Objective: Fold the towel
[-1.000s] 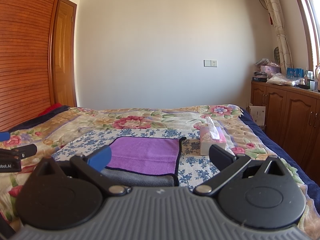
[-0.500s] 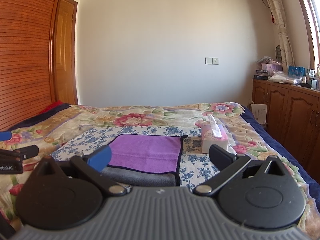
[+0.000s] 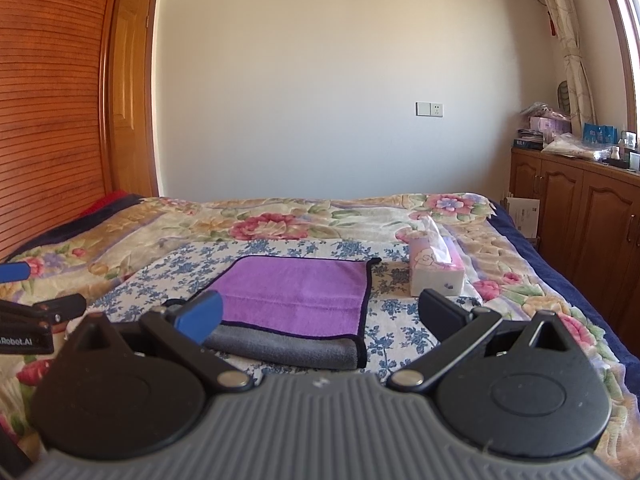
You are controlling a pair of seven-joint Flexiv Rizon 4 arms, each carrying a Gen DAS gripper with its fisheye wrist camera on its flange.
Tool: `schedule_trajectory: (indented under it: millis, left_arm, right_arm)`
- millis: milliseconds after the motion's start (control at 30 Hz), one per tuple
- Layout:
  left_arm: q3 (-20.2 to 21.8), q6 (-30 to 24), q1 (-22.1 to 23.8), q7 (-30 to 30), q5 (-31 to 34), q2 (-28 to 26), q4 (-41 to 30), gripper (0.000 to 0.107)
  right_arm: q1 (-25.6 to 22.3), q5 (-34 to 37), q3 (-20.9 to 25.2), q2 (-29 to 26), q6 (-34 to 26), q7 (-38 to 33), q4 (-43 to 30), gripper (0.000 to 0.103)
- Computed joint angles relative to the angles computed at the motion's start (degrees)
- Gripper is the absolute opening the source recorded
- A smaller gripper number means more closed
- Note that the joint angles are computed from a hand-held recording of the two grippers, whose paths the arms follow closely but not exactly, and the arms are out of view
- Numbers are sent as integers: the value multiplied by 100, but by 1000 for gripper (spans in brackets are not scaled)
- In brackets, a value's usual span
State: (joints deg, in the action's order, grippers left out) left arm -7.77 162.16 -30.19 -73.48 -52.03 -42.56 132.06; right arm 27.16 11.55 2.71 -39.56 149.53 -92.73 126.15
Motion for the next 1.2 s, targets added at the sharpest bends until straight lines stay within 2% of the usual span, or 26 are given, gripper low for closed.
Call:
schedule_trajectory:
  millis: [833, 1200]
  left_arm:
    - [134, -653, 156, 487, 261, -143, -423, 103]
    - [209, -1008, 326, 486, 526, -203, -600, 103]
  right_arm:
    - [-56, -124, -55, -78, -621, 263, -331, 103]
    - [-141, -402, -116, -119, -1176, 511, -519, 103]
